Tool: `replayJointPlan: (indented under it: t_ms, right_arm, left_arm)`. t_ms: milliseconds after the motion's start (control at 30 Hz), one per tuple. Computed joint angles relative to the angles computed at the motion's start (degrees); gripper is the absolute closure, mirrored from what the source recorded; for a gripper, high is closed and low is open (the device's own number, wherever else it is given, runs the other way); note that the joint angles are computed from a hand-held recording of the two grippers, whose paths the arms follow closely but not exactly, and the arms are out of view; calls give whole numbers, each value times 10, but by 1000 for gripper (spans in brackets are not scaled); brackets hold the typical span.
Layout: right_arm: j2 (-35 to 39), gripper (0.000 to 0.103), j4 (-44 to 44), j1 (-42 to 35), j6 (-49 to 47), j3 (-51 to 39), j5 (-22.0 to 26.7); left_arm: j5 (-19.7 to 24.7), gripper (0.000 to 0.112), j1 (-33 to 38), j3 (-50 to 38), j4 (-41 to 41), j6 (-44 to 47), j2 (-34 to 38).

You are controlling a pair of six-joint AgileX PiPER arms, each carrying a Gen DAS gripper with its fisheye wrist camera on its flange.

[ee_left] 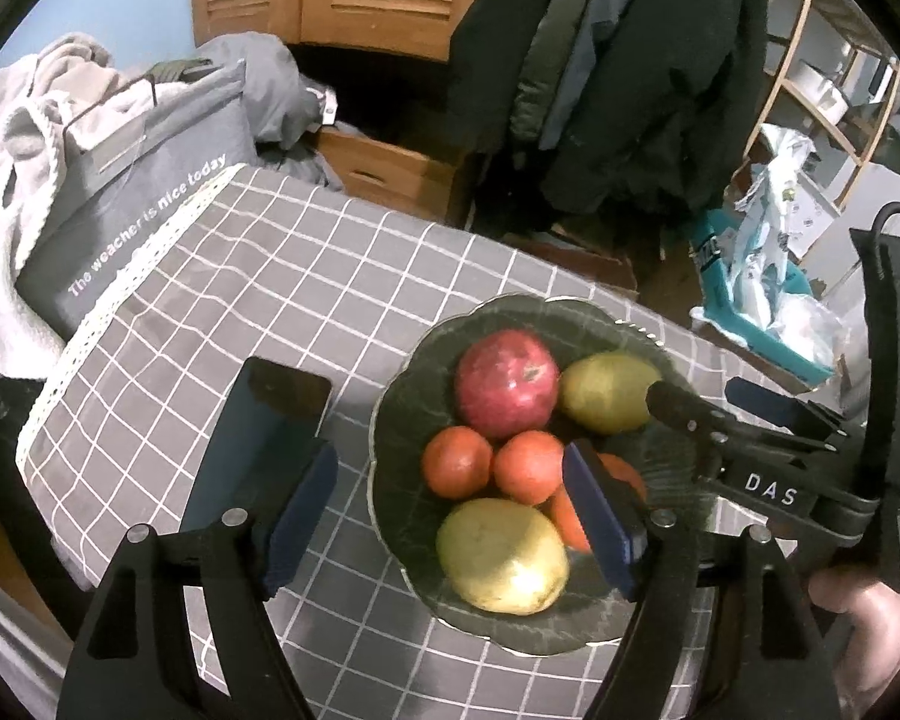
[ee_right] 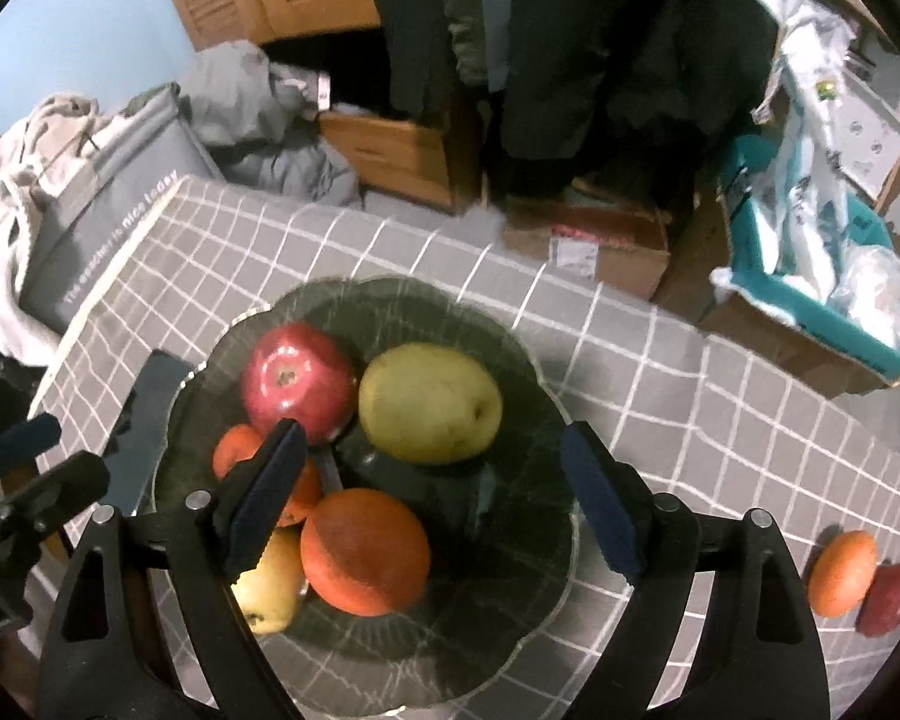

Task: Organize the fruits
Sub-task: 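Open the left gripper to drop the orange in the bowl while the right releases the pear, then withdraw both grippers from the bowl toward the loose orange and red apple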

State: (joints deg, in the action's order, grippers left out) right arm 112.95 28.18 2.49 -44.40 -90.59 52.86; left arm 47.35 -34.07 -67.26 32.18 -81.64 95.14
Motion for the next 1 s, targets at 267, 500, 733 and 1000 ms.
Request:
replayJointPlan:
  t_ms: [267,500,733,1000]
  right_arm:
    - [-63,17,18,-32,-21,12,-14]
    - [-121,17,32,-66,-48,26,-20]
    - [-177,17,54,-106,-91,40,-18]
    - [-206,17,99,-185,-131,26,28]
  left_arm:
    - [37,32,-30,-32,23,-6,-7]
    - [76,25,-63,-59,47,-15,-17]
    - [127,25,-111,-108,76,-17,-12]
    - [179,20,-159,-168,102,-2,2]
